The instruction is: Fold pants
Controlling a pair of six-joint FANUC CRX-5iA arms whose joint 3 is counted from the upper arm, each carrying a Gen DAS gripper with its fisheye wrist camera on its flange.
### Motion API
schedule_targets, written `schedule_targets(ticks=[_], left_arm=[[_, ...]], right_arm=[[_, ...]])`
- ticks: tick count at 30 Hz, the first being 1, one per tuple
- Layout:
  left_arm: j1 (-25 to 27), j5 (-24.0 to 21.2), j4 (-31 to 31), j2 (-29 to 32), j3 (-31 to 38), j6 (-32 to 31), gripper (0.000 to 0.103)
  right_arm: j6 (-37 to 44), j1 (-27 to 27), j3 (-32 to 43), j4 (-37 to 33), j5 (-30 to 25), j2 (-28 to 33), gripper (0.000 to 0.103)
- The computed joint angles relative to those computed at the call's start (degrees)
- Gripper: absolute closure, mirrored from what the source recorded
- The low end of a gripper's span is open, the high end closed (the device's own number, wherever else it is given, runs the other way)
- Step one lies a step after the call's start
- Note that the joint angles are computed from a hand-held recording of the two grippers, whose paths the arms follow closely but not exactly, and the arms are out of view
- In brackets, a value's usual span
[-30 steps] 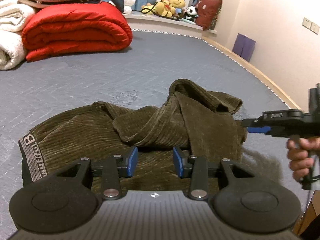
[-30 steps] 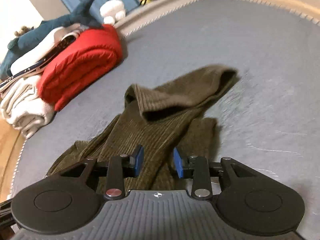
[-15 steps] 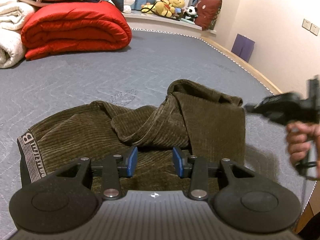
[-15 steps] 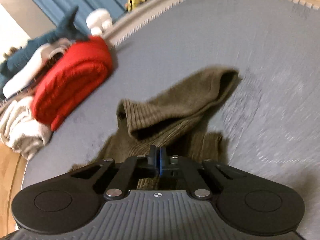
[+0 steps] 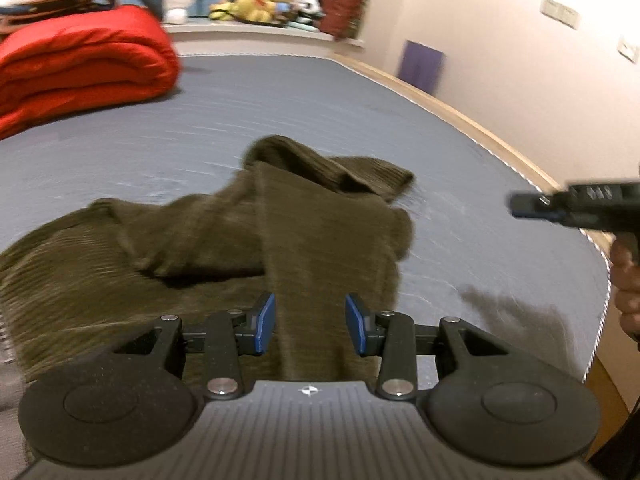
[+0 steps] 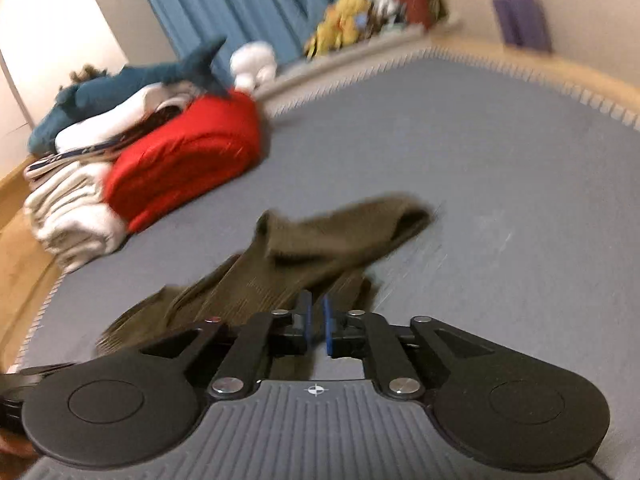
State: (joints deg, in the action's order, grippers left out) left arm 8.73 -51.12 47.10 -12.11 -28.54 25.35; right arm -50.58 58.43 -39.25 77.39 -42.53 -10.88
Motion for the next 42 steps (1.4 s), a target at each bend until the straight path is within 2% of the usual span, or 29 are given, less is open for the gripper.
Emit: schedule_targets(ticks=[1,3,5,10,12,14,16,18,19,20,21,23,25,27,29,30,32,34,35,36,38,40,42], left_arm=[[-0.57,-0.38,0.09,0.30,-0.24,-0.63,0.060],[-1.55,-1.05,-1.18,0.96,0.02,-0.90,0.060],[-2.30,-1.18,-3.43,1.17,0.24,-1.22,0.058],[-2.43,-4.11,-8.33,2.15,1.29,-4.01,0.037],[-2.60,-4.74,-10.60,2.10,1.24,-6.60,0.036],[-3.19,-2.99,-13.31,1.45,0.68,-8.33,0.036],[-3.97,-1.16,-17.24,1.57,1.10,-7.98,0.041],[-3.79,-0.50,-18.77,1.77,1.40,-7.99,0.070],[-3.33,-1.41,-18.54,2.29,1.99,-7.58,0.077],[-2.82,-2.15,-18.08,2.68,2.53,-6.94,0.081],[-2.45,-2.83,-17.52,2.86,2.97,-6.31,0.083],[-0.94,-4.34,-14.43,2.74,2.85,-7.04,0.084],[0.41,-6.15,-10.93,2.50,2.54,-8.58,0.085],[1.61,-7.80,-7.99,1.87,2.22,-10.43,0.086],[2.61,-9.43,-5.69,1.21,1.64,-12.54,0.088],[3.31,-10.64,-4.62,0.97,1.27,-13.69,0.089],[4.14,-12.51,-3.55,1.00,0.98,-14.76,0.090],[4.47,-14.36,-2.85,1.28,0.86,-15.86,0.091],[4.62,-15.05,-2.36,1.15,0.63,-16.97,0.092],[4.78,-15.89,-1.71,1.26,0.49,-18.21,0.092],[5.59,-20.25,0.07,1.42,0.60,-20.98,0.093],[6.31,-23.83,0.53,1.48,0.77,-24.24,0.093],[6.88,-27.64,-1.60,2.04,1.97,-26.08,0.093]], right_arm=[[-0.64,-0.26,0.16,0.55,0.59,0.47,0.081],[-0.25,-0.78,1.79,0.21,0.88,2.54,0.061],[-0.97,-2.80,3.19,0.54,4.30,4.26,0.060],[-3.64,-8.93,6.96,0.83,14.29,9.97,0.060],[-4.59,-10.72,8.03,0.44,16.74,11.86,0.060],[-5.14,-12.00,9.38,-0.80,18.61,13.65,0.060],[-4.88,-12.75,11.35,-3.05,19.51,15.87,0.060],[-4.67,-13.10,12.57,-4.64,19.73,17.37,0.061],[-4.38,-13.11,13.03,-5.38,19.35,17.91,0.066],[-4.27,-12.98,13.39,-5.84,18.55,18.22,0.083],[-4.71,-12.82,13.53,-5.77,17.33,18.28,0.095],[-7.55,-13.23,12.58,-3.12,16.87,17.41,0.096],[-8.88,-12.53,11.54,-0.71,14.07,15.47,0.099],[-6.23,-10.23,10.88,0.51,8.26,13.03,0.103],[-1.78,-5.87,10.51,1.90,-2.53,10.47,0.103],[-1.28,-4.68,9.34,4.31,-5.46,8.72,0.103],[0.35,-1.88,5.92,8.48,-10.00,3.77,0.103],[5.07,2.25,3.68,6.58,-13.93,0.27,0.103],[6.42,3.06,2.51,4.58,-12.73,-1.39,0.103],[6.26,3.40,1.05,2.36,-10.32,-2.97,0.100],[4.14,4.47,0.09,-3.34,-8.91,-3.62,0.099],[2.24,2.81,-0.40,-5.01,-4.23,-3.35,0.090],[0.26,-0.33,-0.83,-4.22,2.27,-2.54,0.058]])
